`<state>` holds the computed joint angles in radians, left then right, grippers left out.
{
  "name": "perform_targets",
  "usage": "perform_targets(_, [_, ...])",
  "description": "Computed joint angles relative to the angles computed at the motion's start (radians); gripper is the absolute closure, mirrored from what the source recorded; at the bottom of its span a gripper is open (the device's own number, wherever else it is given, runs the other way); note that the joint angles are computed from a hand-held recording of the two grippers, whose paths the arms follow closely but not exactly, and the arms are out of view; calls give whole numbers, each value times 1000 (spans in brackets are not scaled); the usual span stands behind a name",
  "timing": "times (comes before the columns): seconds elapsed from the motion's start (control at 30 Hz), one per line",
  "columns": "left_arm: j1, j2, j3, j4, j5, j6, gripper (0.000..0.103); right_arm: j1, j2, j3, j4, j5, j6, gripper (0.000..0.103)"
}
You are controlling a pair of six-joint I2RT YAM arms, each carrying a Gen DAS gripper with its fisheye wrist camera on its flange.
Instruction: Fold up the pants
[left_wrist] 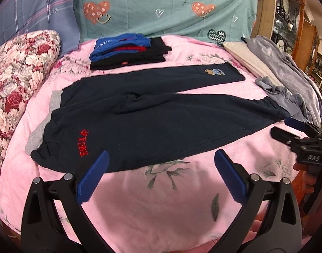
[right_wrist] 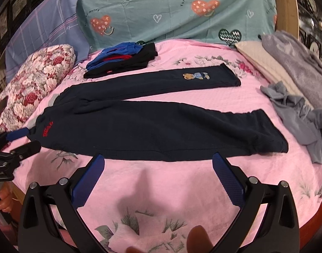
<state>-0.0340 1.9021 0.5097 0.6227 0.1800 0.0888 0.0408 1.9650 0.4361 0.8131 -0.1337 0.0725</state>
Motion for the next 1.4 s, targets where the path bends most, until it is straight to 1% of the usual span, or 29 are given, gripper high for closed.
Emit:
perform_targets(0.07, [8,34,33,-18,-3,-2,2,-46,8,2,7,-62,9,1])
perform_targets(0.13, [18,69,73,-41,-3,-5,2,-131,5,4,-5,-162,1,1])
perform_targets(0.17, [24,87,92,-48,-1,-5,2,-157,-4,7,-20,-178,-4,1])
perform_targets(0.23, [35,120,129,-66,3,-5,2,-230,-30,16,-58,-161,1,1])
perform_targets(0.3, [47,165,178,-85,15,1,2,-315,-37,66,-146,-155,7,1])
perform_targets(0.37, [56,203,230,-113,14,9,2,-389,-12,138,-228,-180,10,1])
perform_targets(0.4, [60,221,257,-130,7,10,2,-421,15,194,-270,-172,12,5])
perform_targets(0.43, [65,232,276,-145,3,10,2,-437,44,246,-300,-144,13,10])
perform_targets(0.47, [71,248,306,-166,1,8,2,-443,74,299,-333,-111,9,19])
perform_targets(0.53, [83,268,349,-196,1,3,2,-449,160,447,-429,-74,-22,30])
perform_targets(0.57, [87,271,357,-201,0,0,2,-438,215,549,-511,-52,-44,37])
perform_targets(0.63, [99,278,372,-199,-1,-6,2,-427,289,672,-610,-50,-88,43])
perform_targets(0.67, [106,282,380,-199,-5,-11,2,-413,343,766,-698,-40,-112,45])
perform_targets(0.7, [113,285,387,-202,-11,-16,2,-404,370,810,-744,-43,-132,60])
perform_targets(0.73, [121,289,397,-208,-18,-21,2,-395,399,861,-796,-49,-160,72])
perform_targets(0.77, [133,295,408,-216,-29,-28,2,-378,400,867,-808,-43,-179,87])
perform_targets(0.8, [143,299,418,-225,-37,-34,2,-350,379,850,-795,4,-238,96])
perform_targets(0.87, [169,302,434,-242,-50,-40,2,-328,326,793,-719,50,-302,96])
perform_targets(0.9, [181,300,439,-250,-54,-43,2,-323,278,736,-631,98,-333,97])
perform_targets(0.93, [194,295,440,-256,-60,-42,2,-331,262,725,-613,101,-332,97])
perform_targets(1.0, [215,287,436,-257,-70,-31,2,-375,274,785,-688,63,-266,96])
perform_targets(1.07, [245,283,441,-266,-81,-17,2,-381,335,848,-737,90,-255,96])
perform_targets(1.13, [281,275,454,-292,-103,-2,2,-348,418,917,-769,254,-269,94])
perform_targets(1.17, [299,268,456,-297,-113,6,2,-338,423,914,-765,303,-269,91])
perform_targets(1.23, [351,238,448,-306,-128,32,2,-321,319,791,-683,261,-247,90])
perform_targets(1.27, [374,231,455,-319,-131,47,2,-307,269,726,-628,244,-245,79])
perform_targets(1.3, [396,229,466,-332,-133,60,2,-272,191,617,-523,215,-259,66])
perform_targets(1.33, [424,235,492,-359,-137,72,2,-235,138,545,-453,165,-290,62])
perform_targets(1.4, [461,253,542,-416,-116,86,2,-128,54,456,-427,4,-391,60])
